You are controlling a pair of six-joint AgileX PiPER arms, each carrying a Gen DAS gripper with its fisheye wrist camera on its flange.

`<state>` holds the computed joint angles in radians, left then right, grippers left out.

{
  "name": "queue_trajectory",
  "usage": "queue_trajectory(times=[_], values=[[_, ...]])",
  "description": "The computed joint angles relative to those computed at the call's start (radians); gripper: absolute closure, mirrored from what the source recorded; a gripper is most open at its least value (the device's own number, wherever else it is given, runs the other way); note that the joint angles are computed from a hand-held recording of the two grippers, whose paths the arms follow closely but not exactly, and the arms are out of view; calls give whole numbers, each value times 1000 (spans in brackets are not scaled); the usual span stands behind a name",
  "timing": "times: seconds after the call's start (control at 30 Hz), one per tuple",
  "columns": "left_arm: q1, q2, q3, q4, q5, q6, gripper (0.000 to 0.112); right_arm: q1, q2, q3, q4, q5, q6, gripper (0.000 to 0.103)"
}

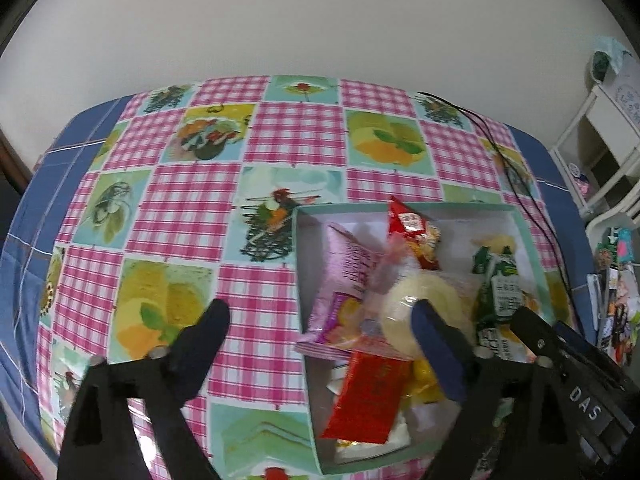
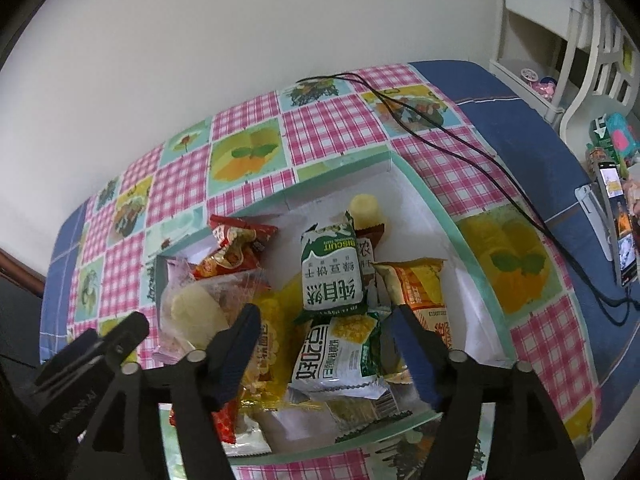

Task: Organize snacks
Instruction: 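Open both tools and withdraw them from the tray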

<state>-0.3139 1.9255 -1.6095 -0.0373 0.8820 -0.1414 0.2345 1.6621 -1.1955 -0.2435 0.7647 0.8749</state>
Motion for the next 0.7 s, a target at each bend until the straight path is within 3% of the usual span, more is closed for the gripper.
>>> queue_trajectory(times=[0.37, 0.57, 0.7], values=[[29, -11, 44, 85, -56, -36, 11, 43, 29, -20, -48, 21, 21, 0], [60, -33, 84, 80, -73, 0, 11, 74, 25, -7, -85, 23, 53, 0], [48, -69, 124, 206, -87, -75, 11, 100, 6, 16, -114, 23, 88, 0]])
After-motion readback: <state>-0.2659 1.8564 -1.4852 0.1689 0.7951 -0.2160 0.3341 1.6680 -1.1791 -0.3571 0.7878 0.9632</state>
